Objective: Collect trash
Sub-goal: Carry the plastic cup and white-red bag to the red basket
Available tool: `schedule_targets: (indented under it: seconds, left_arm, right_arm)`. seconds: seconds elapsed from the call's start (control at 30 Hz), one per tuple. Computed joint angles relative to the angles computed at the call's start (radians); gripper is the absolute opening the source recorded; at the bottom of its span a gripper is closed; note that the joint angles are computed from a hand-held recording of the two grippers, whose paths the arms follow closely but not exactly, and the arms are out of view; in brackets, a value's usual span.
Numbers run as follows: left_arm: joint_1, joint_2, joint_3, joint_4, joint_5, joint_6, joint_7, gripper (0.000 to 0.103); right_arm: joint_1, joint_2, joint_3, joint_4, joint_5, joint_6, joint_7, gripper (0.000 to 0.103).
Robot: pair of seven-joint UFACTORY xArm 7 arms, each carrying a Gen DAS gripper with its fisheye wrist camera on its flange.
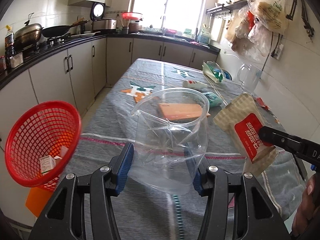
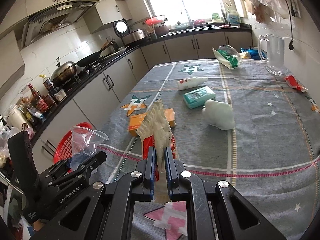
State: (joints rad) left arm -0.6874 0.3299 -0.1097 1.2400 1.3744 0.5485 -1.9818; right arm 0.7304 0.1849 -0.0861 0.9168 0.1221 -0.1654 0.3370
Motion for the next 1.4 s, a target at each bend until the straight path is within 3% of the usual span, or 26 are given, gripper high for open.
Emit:
schedule_targets:
  seconds: [0.33,0.73,1.13,1.4]
  left_arm:
    - [0.053,-0.102,-0.014,-0.119,0.047,0.028,-0.104,0.051]
    - [0.165,-0.261,-0.069,-0.298,0.082,0.067,-0.228,0.051]
    - [0.282,-0.422,-0.106,-0.481,0.074,0.078,-0.317,0.051]
    - [0.332,-0.419,-0.105,-0.510,0.084,0.050,-0.328,0.051]
  right_arm:
    - [-0.047,0.036,0.077,0.075,-0.065,0.032,0.022,0.011]
    - [-0.154,0.126,0.250,0.233,-0.140,0.099,0.022,0.011]
    - [-0.136,0.249,0.312,0.446,-0.157,0.175,-0.023,0.011]
    - [-0.096,0.419,0.346,0.702,-0.142,0.291,-0.084,0.011]
